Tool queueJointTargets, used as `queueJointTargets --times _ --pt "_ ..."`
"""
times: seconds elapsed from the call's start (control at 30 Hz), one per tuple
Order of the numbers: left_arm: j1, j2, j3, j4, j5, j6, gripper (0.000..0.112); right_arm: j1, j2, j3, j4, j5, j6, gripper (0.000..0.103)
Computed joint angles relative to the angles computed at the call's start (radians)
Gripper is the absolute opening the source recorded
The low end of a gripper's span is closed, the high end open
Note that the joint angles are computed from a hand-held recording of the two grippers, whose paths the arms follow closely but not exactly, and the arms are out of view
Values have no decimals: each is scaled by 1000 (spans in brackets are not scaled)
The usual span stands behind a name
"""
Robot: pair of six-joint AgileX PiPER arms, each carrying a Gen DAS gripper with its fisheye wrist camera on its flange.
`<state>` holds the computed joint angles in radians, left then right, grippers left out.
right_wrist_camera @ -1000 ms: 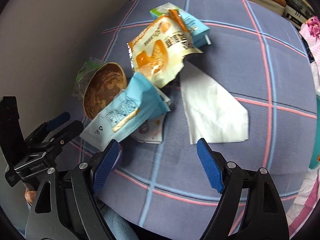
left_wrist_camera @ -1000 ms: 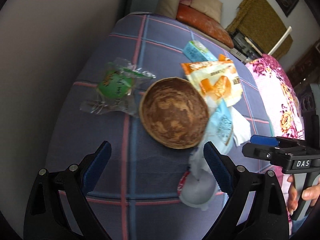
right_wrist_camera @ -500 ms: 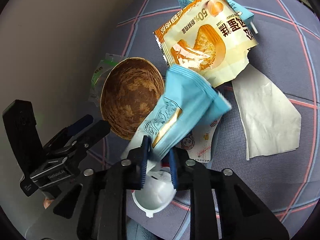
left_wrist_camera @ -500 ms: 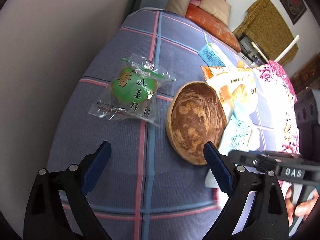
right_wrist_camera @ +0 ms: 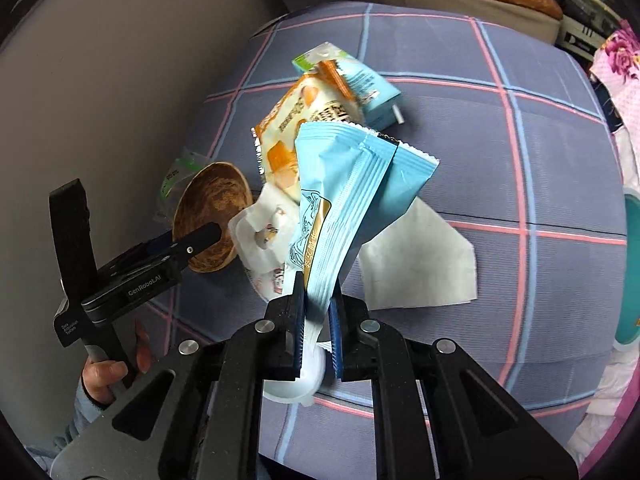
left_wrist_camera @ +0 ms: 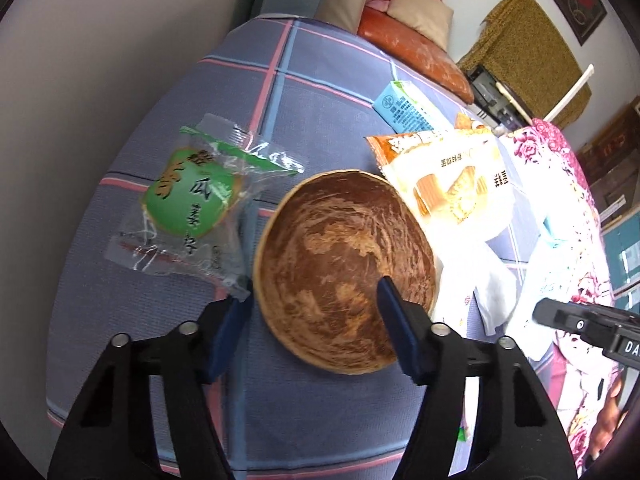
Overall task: Collect trash
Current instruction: 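Grasp the light-blue packet with the right gripper while the left gripper grasps the brown coconut bowl, then hold the brown bowl in the left gripper while the right gripper sets the blue packet on the table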
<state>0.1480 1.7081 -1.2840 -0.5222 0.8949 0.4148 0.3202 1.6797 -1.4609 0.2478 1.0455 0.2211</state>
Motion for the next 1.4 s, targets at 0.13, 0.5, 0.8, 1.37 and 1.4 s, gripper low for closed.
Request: queueJointTargets --times 0.13,0.5,0.8,1.37,1.4 --pt "-42 -12 11 46 -31 -53 34 -44 -33 48 5 -14 -16 11" --pt "-191 -168 97 295 -158 -263 6 -118 -100 142 51 -63 -93 11" --pt "-264 -232 55 501 -144 -462 6 -220 -165 209 132 -82 -196 11" --pt "-600 -200 -146 727 -14 -688 7 -603 -293 325 289 -15 -499 11" --pt "-621 -190 -158 733 -11 -696 7 -628 -300 330 298 -8 -514 11"
